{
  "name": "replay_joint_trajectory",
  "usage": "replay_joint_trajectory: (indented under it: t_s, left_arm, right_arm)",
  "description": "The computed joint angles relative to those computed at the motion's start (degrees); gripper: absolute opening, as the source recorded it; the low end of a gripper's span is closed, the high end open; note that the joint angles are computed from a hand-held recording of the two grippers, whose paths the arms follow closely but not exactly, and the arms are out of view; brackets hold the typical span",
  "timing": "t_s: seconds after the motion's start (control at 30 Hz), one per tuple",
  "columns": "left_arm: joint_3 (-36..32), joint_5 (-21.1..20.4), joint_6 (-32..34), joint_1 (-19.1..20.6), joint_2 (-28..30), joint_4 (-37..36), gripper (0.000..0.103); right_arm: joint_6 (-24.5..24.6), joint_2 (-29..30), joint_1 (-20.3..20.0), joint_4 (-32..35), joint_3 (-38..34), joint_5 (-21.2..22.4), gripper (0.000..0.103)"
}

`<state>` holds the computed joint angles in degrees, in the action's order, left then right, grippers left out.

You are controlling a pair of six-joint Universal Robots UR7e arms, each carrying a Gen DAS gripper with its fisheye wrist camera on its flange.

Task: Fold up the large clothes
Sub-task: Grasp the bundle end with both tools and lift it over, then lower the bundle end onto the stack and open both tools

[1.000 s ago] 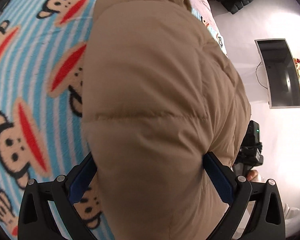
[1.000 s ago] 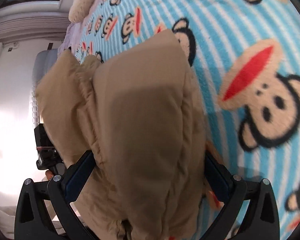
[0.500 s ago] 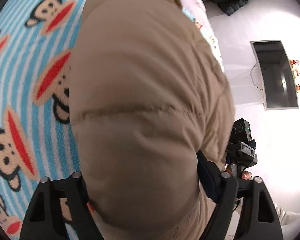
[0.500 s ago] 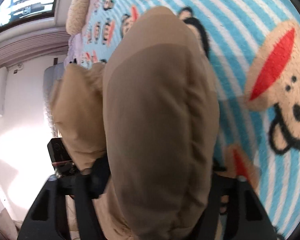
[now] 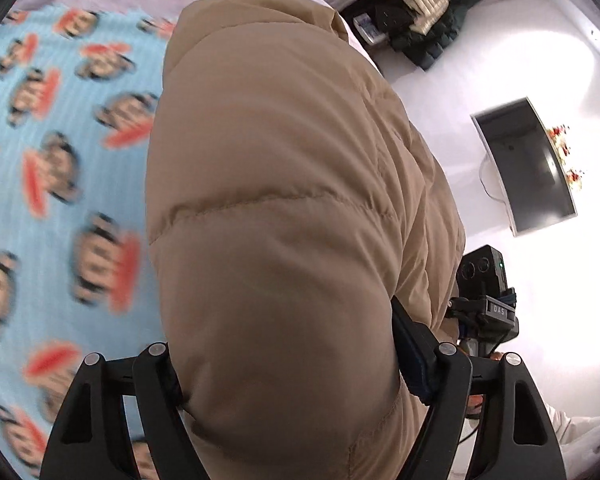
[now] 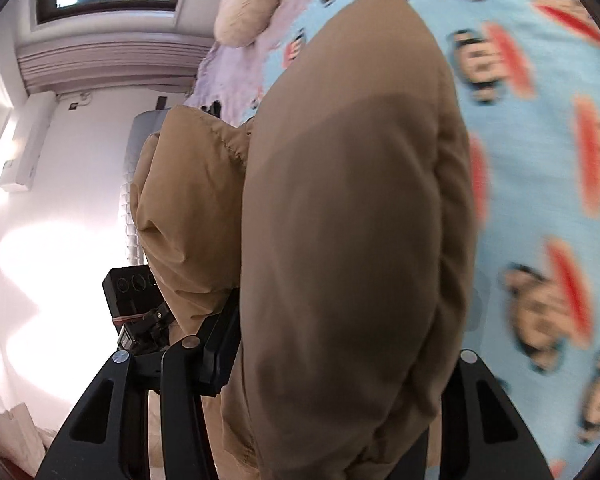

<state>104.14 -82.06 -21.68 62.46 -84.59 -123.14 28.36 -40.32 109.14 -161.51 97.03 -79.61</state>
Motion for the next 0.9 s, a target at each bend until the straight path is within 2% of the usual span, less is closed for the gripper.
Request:
replay_joint_trajectory:
  t_s: [0.07, 0.17, 0.33, 0.4, 0.5, 0.57, 0.63, 0.7, 0.77, 0.83, 0.9]
  left_arm:
    - [-2.4, 1.8, 1.6, 1.9, -0.5, 2.1, 0.08]
    - [-6.3, 3.3, 5.1, 5.7, -0.6, 4.9, 0.08]
    - [-11.2, 3.9, 10.9, 14.1, 0.8, 7.0, 0.08]
    - [-12.5, 3.5, 12.1, 17.6, 2.0, 7.1, 0.083]
    - [-11.7, 0.4, 12.2, 21.6, 2.5, 4.8, 0.09]
    - [-10.4, 0.4, 12.4, 21.9, 1.9, 3.6, 0.09]
    - [-9.3, 3.5, 11.9, 20.5, 0.9, 3.5, 0.09]
    - [-8.8, 10.1, 11.6, 17.9, -1.1, 4.9, 0.09]
    - [-8.5, 16.2, 12.0, 15.3, -2.4, 4.3, 0.09]
    - [-8.3, 19.1, 13.8, 13.7, -3.7, 2.1, 0.09]
    - [-9.5, 20.7, 15.9, 12.6, -3.9, 0.5, 0.09]
  right_arm:
    - [0.7, 4.0, 1.0, -1.1, -3.0, 0.9, 0.053]
    - [1.6, 12.3, 2.5, -1.0, -11.3, 1.9, 0.053]
    - [2.6, 22.8, 3.6, 1.9, -23.0, 0.9, 0.053]
    - [3.1, 25.4, 3.9, 2.3, -25.4, -0.1, 0.055]
    - [5.3, 27.1, 3.3, 1.1, -25.9, -0.3, 0.063]
    - [6.3, 26.7, 3.8, 1.6, -25.3, -1.6, 0.064]
    - [7.2, 25.6, 5.0, 3.5, -24.9, -4.0, 0.064]
    - [8.6, 23.0, 7.0, 5.6, -23.4, -9.3, 0.064]
    - [9.3, 20.8, 9.1, 5.0, -21.7, -14.7, 0.064]
    - [8.7, 17.7, 11.7, 1.8, -18.8, -20.2, 0.063]
    - [6.2, 15.9, 12.5, -1.5, -17.8, -18.5, 0.058]
